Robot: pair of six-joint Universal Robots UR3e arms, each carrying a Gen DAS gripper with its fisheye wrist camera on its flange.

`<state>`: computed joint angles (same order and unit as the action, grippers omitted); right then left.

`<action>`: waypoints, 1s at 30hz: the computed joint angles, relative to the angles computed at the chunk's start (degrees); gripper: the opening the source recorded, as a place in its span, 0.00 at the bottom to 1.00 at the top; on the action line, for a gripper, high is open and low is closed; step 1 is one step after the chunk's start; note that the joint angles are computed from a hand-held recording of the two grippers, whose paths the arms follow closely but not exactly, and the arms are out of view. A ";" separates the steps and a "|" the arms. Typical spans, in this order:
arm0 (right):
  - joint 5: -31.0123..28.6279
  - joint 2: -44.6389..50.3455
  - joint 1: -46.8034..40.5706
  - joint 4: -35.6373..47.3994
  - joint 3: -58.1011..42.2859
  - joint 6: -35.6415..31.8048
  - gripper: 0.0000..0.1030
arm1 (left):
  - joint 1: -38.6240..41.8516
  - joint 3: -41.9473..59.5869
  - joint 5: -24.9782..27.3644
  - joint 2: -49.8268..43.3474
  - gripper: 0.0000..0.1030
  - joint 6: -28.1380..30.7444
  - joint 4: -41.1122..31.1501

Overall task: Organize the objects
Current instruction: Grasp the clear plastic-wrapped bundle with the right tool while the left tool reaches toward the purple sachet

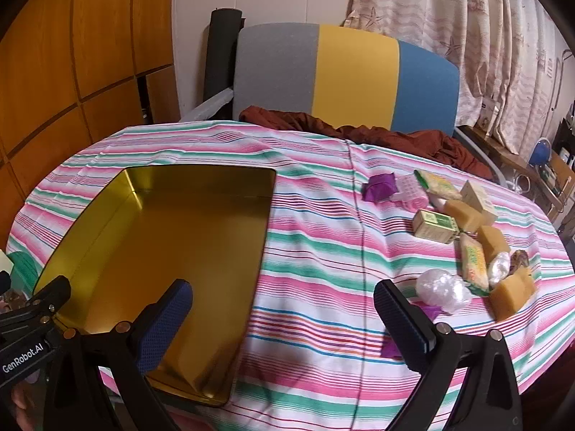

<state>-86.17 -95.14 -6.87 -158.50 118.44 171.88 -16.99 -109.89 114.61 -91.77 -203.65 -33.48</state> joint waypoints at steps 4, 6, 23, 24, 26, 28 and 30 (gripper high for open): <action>1.36 -1.95 -2.73 -0.08 1.94 -1.20 1.00 | -0.28 0.56 -0.83 -0.68 1.00 0.17 -0.56; 2.48 -3.18 -4.56 -0.30 3.38 -2.16 1.00 | -0.28 0.44 -1.46 -0.74 1.00 0.53 -0.37; 23.42 -11.42 -42.55 8.27 14.18 -19.31 1.00 | -2.13 -4.85 -19.22 0.56 1.00 5.31 9.81; 23.35 -10.73 -44.59 8.23 14.22 -20.16 1.00 | -2.09 -5.02 -21.22 0.50 1.00 5.22 10.17; 23.69 -9.40 -49.07 6.28 14.98 -21.14 0.99 | -2.65 -4.56 -23.99 0.02 1.00 4.46 9.53; 24.64 -8.24 -52.91 3.99 15.60 -21.23 0.96 | -3.69 -3.00 -25.52 -0.99 1.00 4.31 7.66; 25.13 -5.78 -55.41 1.90 14.71 -19.82 0.95 | -5.98 -1.72 -25.44 -3.33 1.00 2.83 8.89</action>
